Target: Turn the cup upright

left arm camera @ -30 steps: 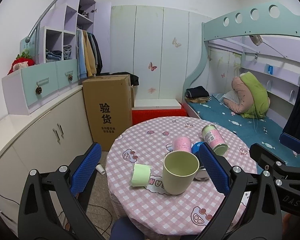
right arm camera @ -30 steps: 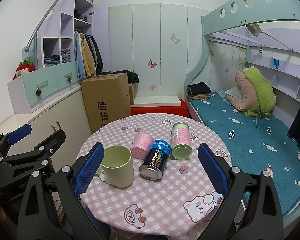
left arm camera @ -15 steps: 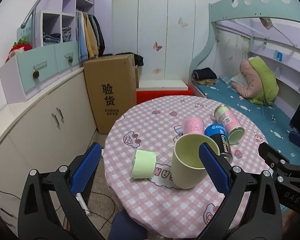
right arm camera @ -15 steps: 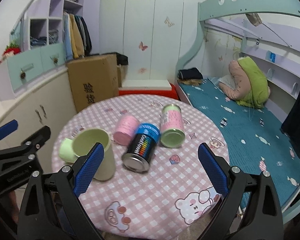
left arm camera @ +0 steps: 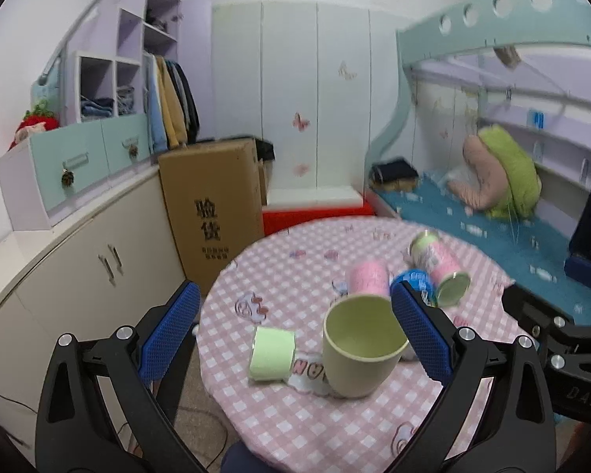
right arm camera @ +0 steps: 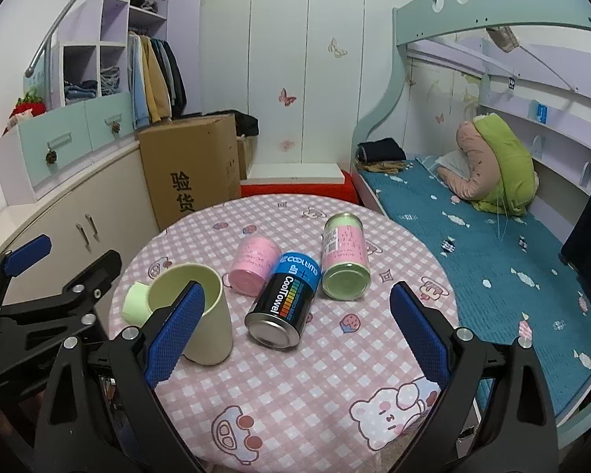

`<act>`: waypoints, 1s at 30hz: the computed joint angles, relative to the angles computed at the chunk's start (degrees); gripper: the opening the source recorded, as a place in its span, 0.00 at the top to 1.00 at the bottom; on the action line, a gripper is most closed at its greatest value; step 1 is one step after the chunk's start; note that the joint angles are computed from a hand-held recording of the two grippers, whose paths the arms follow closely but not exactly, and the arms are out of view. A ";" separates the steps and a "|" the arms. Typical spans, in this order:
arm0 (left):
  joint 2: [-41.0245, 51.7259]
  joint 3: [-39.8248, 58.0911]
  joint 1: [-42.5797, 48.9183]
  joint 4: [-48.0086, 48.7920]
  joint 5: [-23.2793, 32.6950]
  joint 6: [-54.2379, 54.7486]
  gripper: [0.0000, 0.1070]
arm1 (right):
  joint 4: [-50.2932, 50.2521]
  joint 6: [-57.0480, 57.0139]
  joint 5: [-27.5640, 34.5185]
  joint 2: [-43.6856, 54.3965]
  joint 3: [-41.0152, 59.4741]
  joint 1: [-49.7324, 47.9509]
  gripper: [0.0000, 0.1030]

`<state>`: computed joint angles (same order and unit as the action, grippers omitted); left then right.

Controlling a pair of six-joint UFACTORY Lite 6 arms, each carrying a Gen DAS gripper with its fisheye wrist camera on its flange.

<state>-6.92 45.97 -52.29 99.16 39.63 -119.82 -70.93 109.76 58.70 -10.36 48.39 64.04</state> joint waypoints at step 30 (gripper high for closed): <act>-2.40 0.68 -3.26 -3.44 3.06 3.07 0.08 | -0.18 -0.09 3.80 -1.55 1.62 4.53 0.11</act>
